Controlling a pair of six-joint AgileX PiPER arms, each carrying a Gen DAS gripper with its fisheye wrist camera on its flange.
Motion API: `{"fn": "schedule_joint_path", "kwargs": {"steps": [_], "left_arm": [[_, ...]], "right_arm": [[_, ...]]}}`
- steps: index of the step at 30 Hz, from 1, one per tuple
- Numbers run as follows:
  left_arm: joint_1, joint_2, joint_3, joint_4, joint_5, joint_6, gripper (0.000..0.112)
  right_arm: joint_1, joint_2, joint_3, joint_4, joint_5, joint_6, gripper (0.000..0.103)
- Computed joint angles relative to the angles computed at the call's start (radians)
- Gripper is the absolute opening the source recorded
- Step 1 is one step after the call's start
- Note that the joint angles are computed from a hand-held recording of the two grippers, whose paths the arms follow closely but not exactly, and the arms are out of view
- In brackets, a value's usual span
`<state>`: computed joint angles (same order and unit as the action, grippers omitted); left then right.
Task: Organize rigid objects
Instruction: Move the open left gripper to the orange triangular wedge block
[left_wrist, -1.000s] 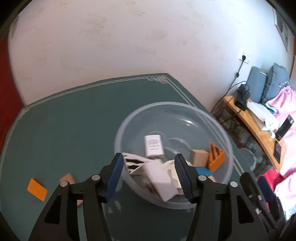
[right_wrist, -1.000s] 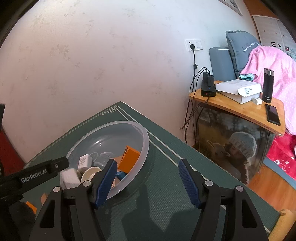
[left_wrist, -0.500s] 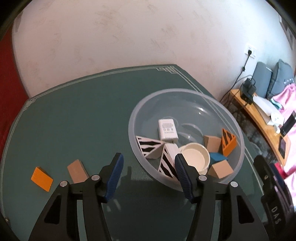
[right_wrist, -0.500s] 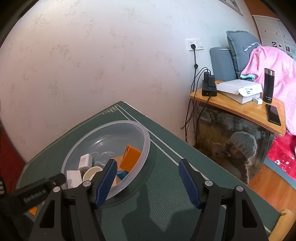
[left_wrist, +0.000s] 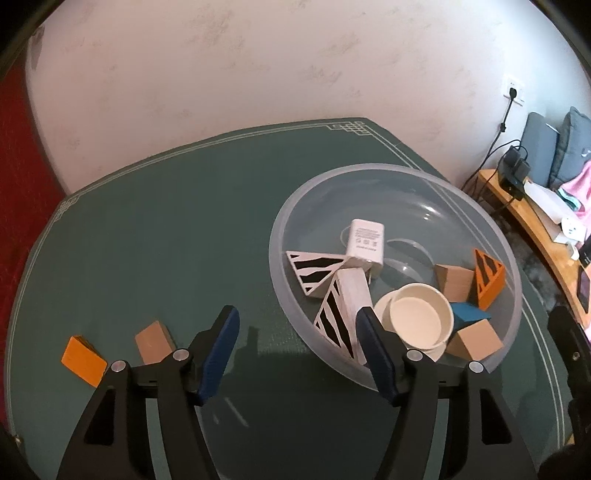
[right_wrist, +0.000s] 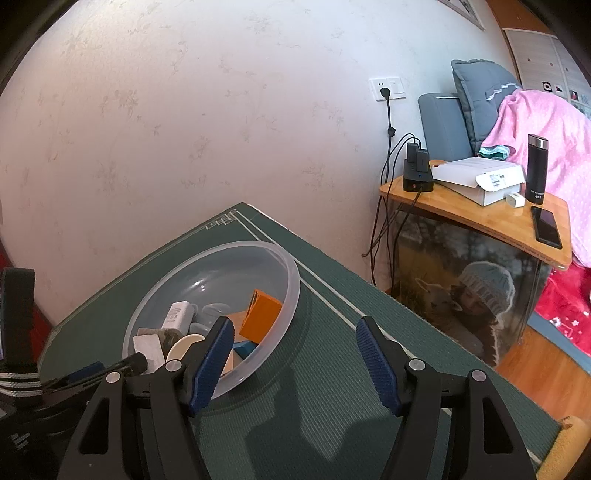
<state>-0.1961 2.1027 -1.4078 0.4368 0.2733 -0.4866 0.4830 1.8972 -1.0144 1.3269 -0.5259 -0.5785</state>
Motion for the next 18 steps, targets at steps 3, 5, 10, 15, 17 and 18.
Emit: {"fn": "schedule_joint_path", "kwargs": {"steps": [3,5,10,15,17,18], "left_arm": [[0.004,0.002,-0.003,-0.025,0.006,0.022,0.067],[0.009,-0.004,0.003,-0.038,0.007,0.036,0.067],[0.020,-0.036,0.029,-0.028,0.006,0.017,0.067],[0.057,-0.085,0.087,-0.053,-0.034,0.036,0.067],[0.073,-0.102,0.109,-0.042,-0.048,0.025,0.067],[0.081,-0.109,0.118,-0.046,-0.053,0.028,0.067]], "right_arm": [[0.004,0.003,-0.004,0.001,-0.003,-0.001,0.072],[0.005,0.004,-0.006,-0.002,-0.004,0.001,0.072],[0.006,0.002,0.002,-0.029,-0.006,0.028,0.072],[0.005,-0.003,0.010,-0.054,-0.008,0.050,0.072],[0.008,-0.005,0.013,-0.060,-0.009,0.055,0.072],[0.009,-0.005,0.013,-0.061,-0.010,0.056,0.072]]}}
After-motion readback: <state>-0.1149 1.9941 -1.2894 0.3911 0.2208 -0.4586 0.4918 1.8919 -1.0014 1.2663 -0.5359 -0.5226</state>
